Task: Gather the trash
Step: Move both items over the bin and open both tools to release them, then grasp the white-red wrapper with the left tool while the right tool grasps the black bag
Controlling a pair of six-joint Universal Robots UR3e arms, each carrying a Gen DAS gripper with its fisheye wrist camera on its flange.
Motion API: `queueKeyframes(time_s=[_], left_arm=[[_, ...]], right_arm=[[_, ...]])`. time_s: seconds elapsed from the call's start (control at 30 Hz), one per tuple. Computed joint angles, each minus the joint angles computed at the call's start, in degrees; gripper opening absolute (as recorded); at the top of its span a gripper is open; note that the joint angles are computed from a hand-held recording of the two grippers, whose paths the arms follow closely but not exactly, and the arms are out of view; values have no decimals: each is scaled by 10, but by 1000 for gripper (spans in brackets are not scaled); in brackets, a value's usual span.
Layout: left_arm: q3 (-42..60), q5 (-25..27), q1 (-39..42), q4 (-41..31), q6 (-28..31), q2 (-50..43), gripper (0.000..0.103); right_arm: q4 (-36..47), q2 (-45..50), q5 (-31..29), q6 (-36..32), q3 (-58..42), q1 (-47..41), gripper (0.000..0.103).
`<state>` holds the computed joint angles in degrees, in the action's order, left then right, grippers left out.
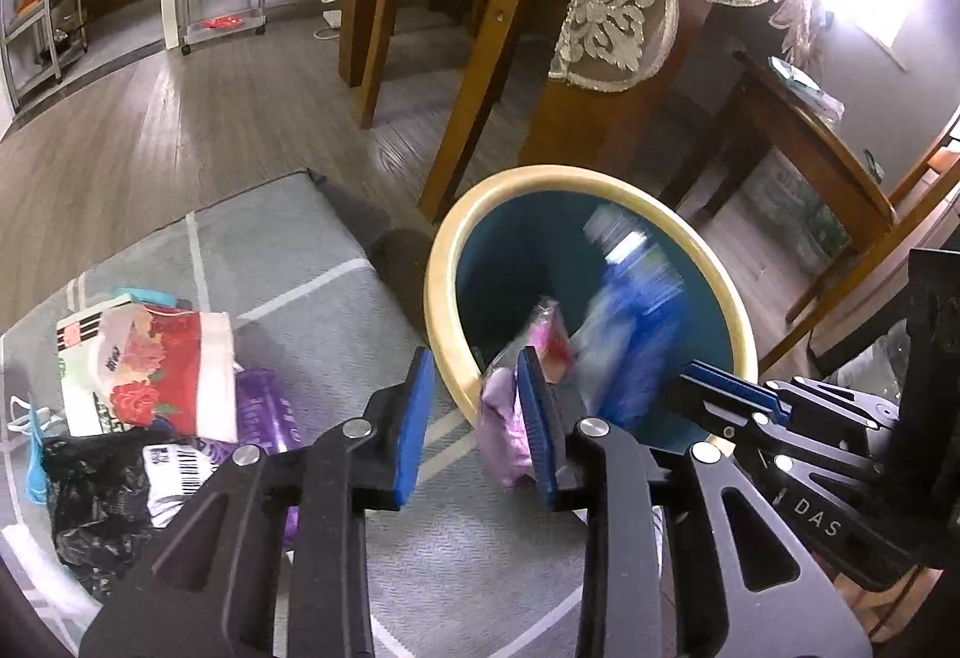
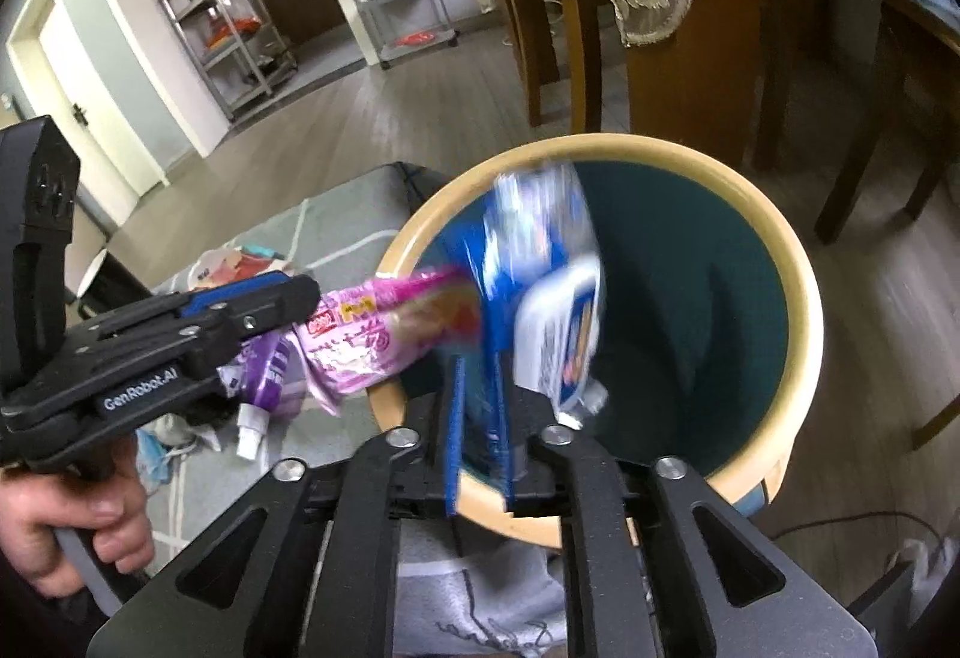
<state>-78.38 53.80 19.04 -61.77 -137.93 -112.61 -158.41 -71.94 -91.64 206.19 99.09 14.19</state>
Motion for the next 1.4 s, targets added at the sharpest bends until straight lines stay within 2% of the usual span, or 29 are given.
queueKeyframes(time_s=[0.13,0.3,0.53,0.77,1.13,1.4], left_arm=[[1,-4,5,-1,-2,4,40],[-8,-10,14,-6,10,17,42],[-22,-30,45,-18,29,46,54],[-33,-51,97,-33,67,81,74],[24,-46,195,-65,93,52,76],[88,-43,214,-93,82,-4,76]], right_arm=[[-3,-3,-1,3,5,-1,28],[-12,-9,-6,13,15,-3,36],[-17,-8,-9,17,15,0,47],[-25,-1,-8,20,8,2,57],[-16,26,-15,11,-33,26,59],[0,54,-23,-1,-74,47,59]])
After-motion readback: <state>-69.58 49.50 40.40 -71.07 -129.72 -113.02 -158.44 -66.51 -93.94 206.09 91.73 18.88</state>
